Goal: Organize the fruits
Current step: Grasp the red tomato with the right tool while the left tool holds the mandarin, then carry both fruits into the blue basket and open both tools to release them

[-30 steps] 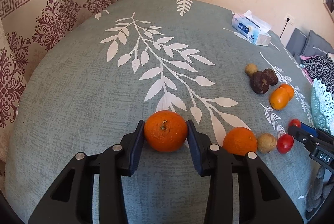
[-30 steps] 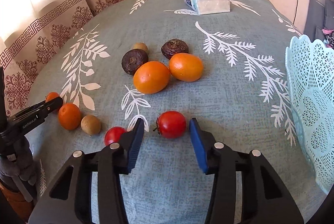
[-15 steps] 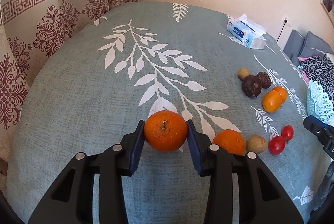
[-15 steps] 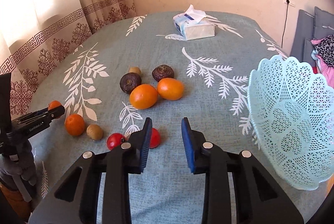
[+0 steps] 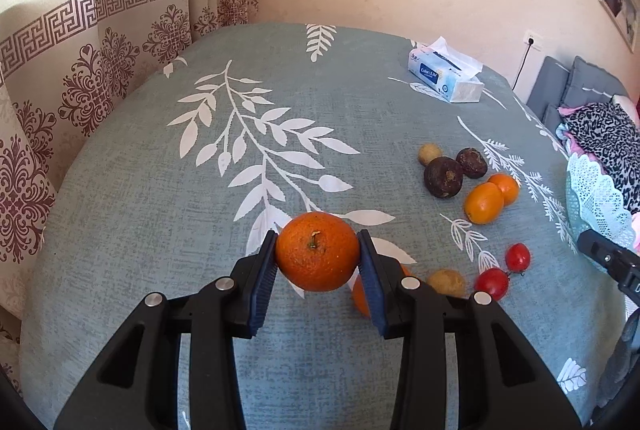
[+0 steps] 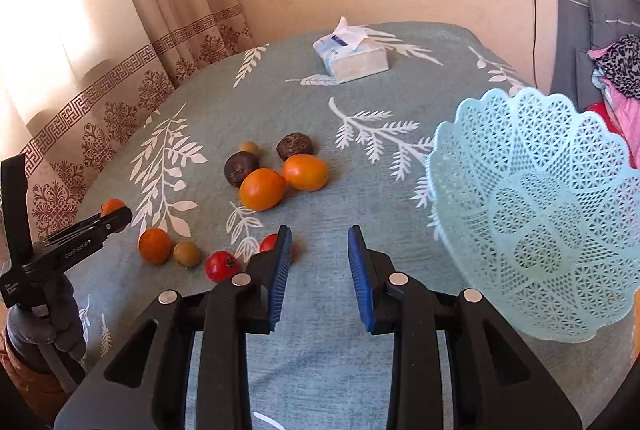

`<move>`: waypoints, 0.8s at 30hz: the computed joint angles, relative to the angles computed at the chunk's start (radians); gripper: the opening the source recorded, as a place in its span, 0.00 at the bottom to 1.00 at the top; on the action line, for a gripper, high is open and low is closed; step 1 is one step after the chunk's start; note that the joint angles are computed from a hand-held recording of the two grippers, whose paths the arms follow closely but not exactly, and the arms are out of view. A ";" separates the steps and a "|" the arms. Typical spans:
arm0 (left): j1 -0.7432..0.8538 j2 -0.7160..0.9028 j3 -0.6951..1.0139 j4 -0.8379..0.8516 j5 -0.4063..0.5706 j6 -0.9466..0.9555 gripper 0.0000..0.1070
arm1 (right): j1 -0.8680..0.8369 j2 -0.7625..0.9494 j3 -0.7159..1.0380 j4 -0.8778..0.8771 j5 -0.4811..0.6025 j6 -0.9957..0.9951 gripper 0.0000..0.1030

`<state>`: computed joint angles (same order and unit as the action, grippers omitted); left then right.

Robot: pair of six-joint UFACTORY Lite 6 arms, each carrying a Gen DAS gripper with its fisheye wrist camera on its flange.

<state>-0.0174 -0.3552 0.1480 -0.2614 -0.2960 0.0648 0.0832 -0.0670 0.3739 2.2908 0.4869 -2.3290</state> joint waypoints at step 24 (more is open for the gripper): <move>-0.144 -0.046 0.011 -0.262 0.015 0.200 0.37 | 0.174 0.156 0.105 0.318 -0.063 -0.245 0.26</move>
